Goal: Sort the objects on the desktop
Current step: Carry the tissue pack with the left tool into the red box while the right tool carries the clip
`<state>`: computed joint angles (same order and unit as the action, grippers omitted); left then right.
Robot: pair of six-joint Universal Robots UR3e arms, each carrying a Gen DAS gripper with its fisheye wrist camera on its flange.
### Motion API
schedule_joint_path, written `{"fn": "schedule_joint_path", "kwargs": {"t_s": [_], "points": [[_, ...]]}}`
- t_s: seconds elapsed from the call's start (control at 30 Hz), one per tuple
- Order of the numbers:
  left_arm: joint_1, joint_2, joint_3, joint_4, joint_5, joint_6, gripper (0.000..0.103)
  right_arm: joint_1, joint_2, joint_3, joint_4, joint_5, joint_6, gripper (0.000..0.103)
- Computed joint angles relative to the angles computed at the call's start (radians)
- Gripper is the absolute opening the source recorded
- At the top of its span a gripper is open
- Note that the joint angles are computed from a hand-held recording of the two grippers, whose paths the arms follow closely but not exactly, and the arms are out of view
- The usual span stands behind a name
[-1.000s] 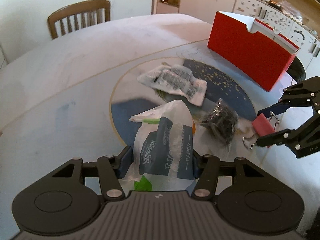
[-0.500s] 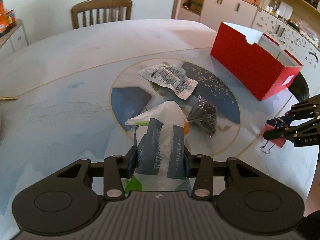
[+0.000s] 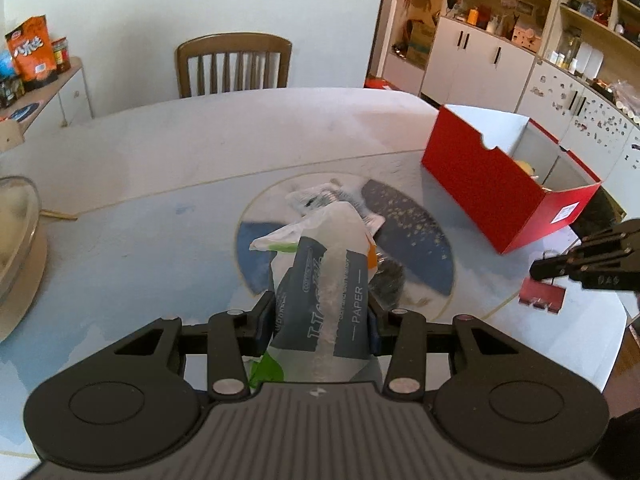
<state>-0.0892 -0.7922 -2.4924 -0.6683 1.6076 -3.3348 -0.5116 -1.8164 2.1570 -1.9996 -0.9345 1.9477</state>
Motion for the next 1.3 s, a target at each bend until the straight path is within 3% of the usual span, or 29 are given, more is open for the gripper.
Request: {"fn": "schedule_joint_path", "kwargs": {"t_s": [0.17,0.4,0.67,1.03,1.3], "points": [[-0.134,-0.198,0.097,0.125,0.049,-0.077,0.042,-0.076,-0.028,-0.095,0.140,0.057,-0.052,0.001],[-0.274,-0.480,0.319,0.232,0.074,-0.099,0.042,-0.175,0.030,-0.312,0.354,0.127,-0.131,0.001],[-0.380,-0.814,0.647,0.258,0.086,-0.113,0.042,-0.207,0.187,-0.508,0.331,0.187,-0.108,0.001],[-0.442,-1.204,1.218,0.035,0.126,-0.008,0.042,-0.194,0.395,-0.667,0.184,0.209,-0.041,0.001],[-0.426,-1.534,1.778,-0.272,0.103,0.023,0.042,-0.178,0.505,-0.765,0.153,0.208,-0.017,0.001]]}}
